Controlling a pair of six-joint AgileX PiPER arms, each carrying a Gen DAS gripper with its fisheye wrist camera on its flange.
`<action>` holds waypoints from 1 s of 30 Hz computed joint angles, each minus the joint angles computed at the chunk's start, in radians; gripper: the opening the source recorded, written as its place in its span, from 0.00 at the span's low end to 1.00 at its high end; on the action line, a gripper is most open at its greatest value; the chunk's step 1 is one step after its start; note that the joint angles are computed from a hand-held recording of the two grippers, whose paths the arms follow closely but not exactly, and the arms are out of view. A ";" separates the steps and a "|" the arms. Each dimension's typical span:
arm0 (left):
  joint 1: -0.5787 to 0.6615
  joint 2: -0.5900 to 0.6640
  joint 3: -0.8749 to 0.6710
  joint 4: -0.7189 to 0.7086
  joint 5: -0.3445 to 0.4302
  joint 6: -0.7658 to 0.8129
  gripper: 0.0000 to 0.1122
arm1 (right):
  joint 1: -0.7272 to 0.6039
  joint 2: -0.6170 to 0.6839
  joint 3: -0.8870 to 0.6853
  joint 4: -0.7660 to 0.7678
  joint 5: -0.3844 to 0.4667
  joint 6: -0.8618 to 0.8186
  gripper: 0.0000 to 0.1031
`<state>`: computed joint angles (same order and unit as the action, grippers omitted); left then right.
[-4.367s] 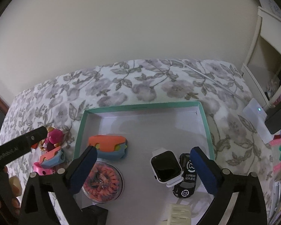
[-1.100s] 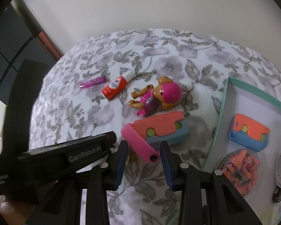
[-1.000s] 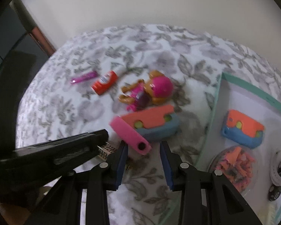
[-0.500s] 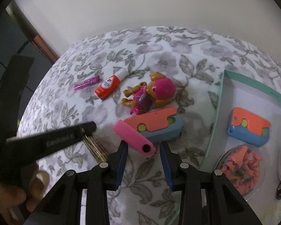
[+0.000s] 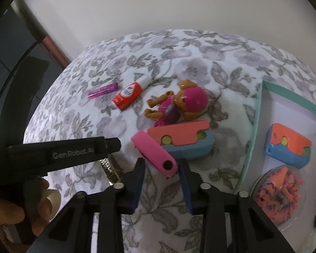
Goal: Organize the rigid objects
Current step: 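Grasp the black-gold patterned bar with the left tool while the right tool grasps the pink wristband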
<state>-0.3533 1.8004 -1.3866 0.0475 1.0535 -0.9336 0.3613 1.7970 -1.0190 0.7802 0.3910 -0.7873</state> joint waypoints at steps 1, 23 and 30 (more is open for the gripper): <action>-0.004 -0.002 0.002 -0.001 0.010 0.000 0.51 | 0.002 -0.001 -0.002 -0.002 0.007 -0.001 0.31; -0.145 0.026 -0.007 0.088 -0.014 -0.116 0.28 | 0.060 0.038 -0.005 -0.064 -0.035 0.067 0.18; -0.151 0.067 -0.084 0.099 0.025 -0.116 0.28 | 0.046 0.044 0.003 0.027 -0.031 -0.001 0.18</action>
<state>-0.5042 1.8670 -1.4705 0.1460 1.0782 -1.0499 0.4073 1.8406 -1.0164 0.8071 0.3603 -0.7879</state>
